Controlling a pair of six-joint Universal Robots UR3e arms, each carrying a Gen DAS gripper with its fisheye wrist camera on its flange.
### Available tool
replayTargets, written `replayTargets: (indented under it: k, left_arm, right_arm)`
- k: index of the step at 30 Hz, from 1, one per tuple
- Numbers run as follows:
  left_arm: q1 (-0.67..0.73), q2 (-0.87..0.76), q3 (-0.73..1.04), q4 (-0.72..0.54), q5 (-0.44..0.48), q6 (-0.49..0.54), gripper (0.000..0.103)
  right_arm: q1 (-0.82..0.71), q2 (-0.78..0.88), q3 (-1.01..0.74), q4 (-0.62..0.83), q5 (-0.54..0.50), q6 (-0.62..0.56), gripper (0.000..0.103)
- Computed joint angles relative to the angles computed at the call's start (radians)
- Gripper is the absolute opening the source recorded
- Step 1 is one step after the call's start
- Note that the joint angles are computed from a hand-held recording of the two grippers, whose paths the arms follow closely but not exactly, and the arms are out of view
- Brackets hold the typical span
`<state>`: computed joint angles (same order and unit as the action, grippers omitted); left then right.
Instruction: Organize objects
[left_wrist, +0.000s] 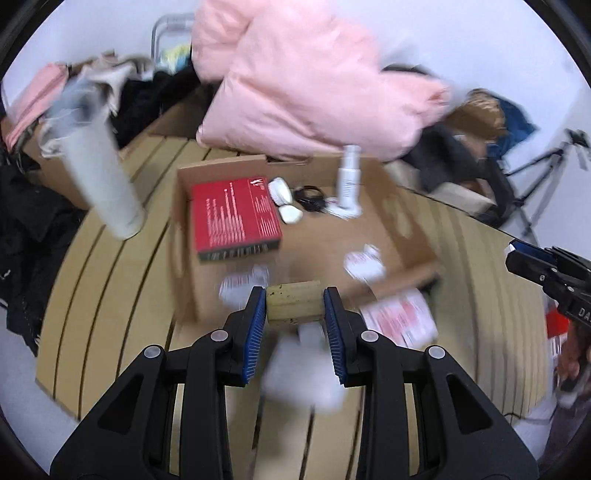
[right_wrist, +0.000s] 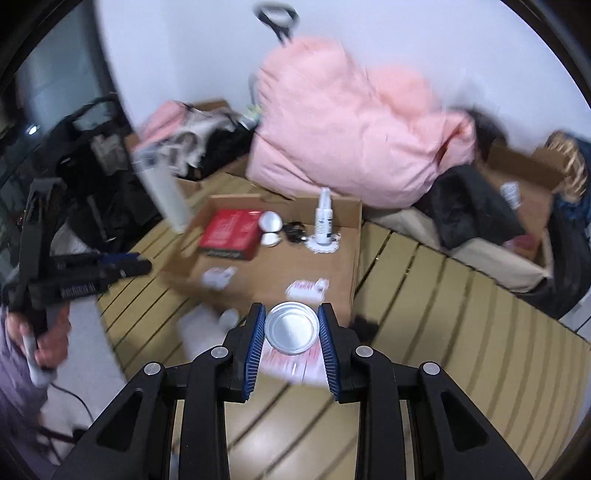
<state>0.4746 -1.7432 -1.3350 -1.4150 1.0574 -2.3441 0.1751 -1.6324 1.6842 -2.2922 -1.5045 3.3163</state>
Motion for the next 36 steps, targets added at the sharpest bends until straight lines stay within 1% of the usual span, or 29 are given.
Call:
replayTargets:
  k: [1,2,4,6,7,8,9,10,11,12,13,14,15,19,21,22,23,25,27,28,29,30,31,33,34,36]
  left_arm:
    - [-0.060,-0.093,0.066,0.051,0.033,-0.066,0.028]
    - [-0.112,-0.175,0.116,0.117,0.067,-0.144,0.028]
    - [-0.186,-0.295,0.190,0.192,0.114,-0.226,0.028]
    - [-0.215,-0.366,0.244,0.201,0.112,-0.273,0.028]
    - [-0.227,-0.402,0.287,0.179,0.104,-0.275,0.030]
    - [-0.234,-0.424,0.316,0.160,0.094,-0.270,0.041]
    - [-0.240,-0.440,0.336,0.153,0.093,-0.268,0.049]
    - [-0.244,-0.445,0.343,0.163,0.095,-0.273,0.063]
    - [-0.245,-0.439,0.332,0.195,0.092,-0.279,0.073]
    - [-0.241,-0.420,0.302,0.225,0.080,-0.279,0.074]
    - [-0.225,-0.389,0.260,0.258,0.061,-0.277,0.078]
    - [-0.219,-0.382,0.257,0.263,0.055,-0.276,0.083]
    - [-0.211,-0.370,0.254,0.260,0.051,-0.270,0.084]
    - [-0.151,-0.272,0.216,0.185,0.051,-0.208,0.085]
    - [-0.091,-0.170,0.146,0.138,0.034,-0.135,0.085]
    - [-0.058,-0.105,0.091,0.134,0.030,-0.097,0.085]
    - [-0.008,-0.022,0.020,0.126,0.014,-0.039,0.085]
    - [0.107,0.142,-0.077,0.045,-0.042,0.112,0.086]
    - [0.278,0.321,-0.125,-0.126,-0.111,0.314,0.088]
    - [0.367,0.381,-0.119,-0.238,-0.160,0.422,0.094]
    - [0.472,0.436,-0.071,-0.393,-0.180,0.538,0.099]
    - [0.577,0.461,-0.010,-0.563,-0.215,0.673,0.101]
    - [0.681,0.459,0.093,-0.758,-0.227,0.819,0.103]
    - [0.891,0.435,0.303,-1.086,-0.217,1.077,0.103]
    - [0.991,0.404,0.408,-1.240,-0.209,1.203,0.103]
    - [1.201,0.339,0.617,-1.537,-0.178,1.431,0.103]
  right_arm:
    - [-0.023,0.105,-0.081,0.007,0.003,0.011,0.032]
    - [-0.062,0.209,-0.151,-0.001,0.038,-0.003,0.032]
    - [-0.076,0.370,-0.290,0.014,0.028,0.017,0.032]
    - [-0.093,0.523,-0.426,0.038,0.034,0.048,0.032]
    - [-0.099,0.609,-0.512,0.067,0.038,0.059,0.032]
    - [-0.097,0.653,-0.564,0.090,0.028,0.063,0.032]
    - [-0.089,0.718,-0.645,0.128,0.004,0.059,0.032]
    - [-0.083,0.757,-0.703,0.159,-0.004,0.052,0.033]
    - [-0.075,0.796,-0.762,0.189,-0.007,0.038,0.039]
    - [-0.068,0.807,-0.779,0.182,-0.013,0.033,0.067]
    - [-0.060,0.803,-0.769,0.153,-0.024,0.032,0.091]
    - [-0.040,0.792,-0.752,0.111,-0.082,0.036,0.094]
    - [-0.035,0.769,-0.720,0.074,-0.091,0.028,0.096]
    - [-0.047,0.681,-0.658,0.064,-0.057,0.049,0.096]
    - [-0.048,0.605,-0.602,0.078,-0.037,0.041,0.096]
    - [-0.045,0.552,-0.555,0.084,-0.030,0.034,0.096]
    - [-0.040,0.481,-0.489,0.090,-0.020,0.027,0.096]
    - [-0.032,0.314,-0.332,0.097,0.016,0.008,0.096]
    - [-0.019,0.167,-0.219,0.127,0.033,-0.002,0.096]
    - [0.008,0.063,-0.162,0.167,0.015,0.006,0.096]
    - [0.028,-0.006,-0.127,0.192,0.000,0.015,0.096]
    - [0.056,-0.076,-0.098,0.223,-0.024,0.031,0.096]
    - [0.091,-0.146,-0.077,0.258,-0.048,0.052,0.096]
    - [0.173,-0.295,-0.036,0.340,-0.090,0.114,0.096]
    - [0.243,-0.355,-0.038,0.404,-0.136,0.177,0.096]
    - [0.365,-0.425,-0.043,0.482,-0.212,0.279,0.096]
